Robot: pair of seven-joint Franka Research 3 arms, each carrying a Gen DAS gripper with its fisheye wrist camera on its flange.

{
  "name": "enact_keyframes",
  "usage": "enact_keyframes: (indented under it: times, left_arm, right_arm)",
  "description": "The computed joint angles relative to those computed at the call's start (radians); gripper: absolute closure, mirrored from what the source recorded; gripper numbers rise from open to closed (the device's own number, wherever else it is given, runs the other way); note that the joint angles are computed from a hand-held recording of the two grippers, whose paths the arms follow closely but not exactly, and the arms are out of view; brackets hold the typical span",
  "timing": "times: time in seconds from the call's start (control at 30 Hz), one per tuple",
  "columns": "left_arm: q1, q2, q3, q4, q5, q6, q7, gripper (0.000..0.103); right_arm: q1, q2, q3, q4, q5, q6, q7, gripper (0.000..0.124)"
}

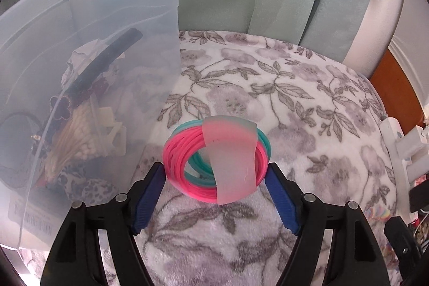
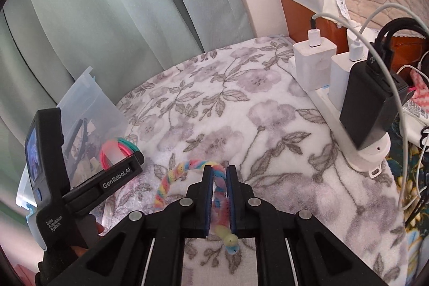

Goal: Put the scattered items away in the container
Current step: 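Lift hair ties and rainbow ring and carry both over the box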

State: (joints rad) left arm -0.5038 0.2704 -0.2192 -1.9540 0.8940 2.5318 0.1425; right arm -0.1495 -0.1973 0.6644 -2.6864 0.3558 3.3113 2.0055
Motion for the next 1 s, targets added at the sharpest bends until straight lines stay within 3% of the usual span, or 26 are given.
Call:
enact_keyframes:
  times: [0.33,1.0]
  left_arm:
    - [0.015,-0.180,-0.045,-0.132,0.013,0.040,-0.020,0.026]
    - [0.115,-0.466,-0.153,-0.257,0.085,0.121,-0.133,0.026]
  right_arm:
    - [0.063,-0.202,-0.042,-0.067,-0.044,-0.044,0.096,0.113]
    - [0.125,-0.601,-0.092,-0.145,-0.225,-0.194,0.305,0.113]
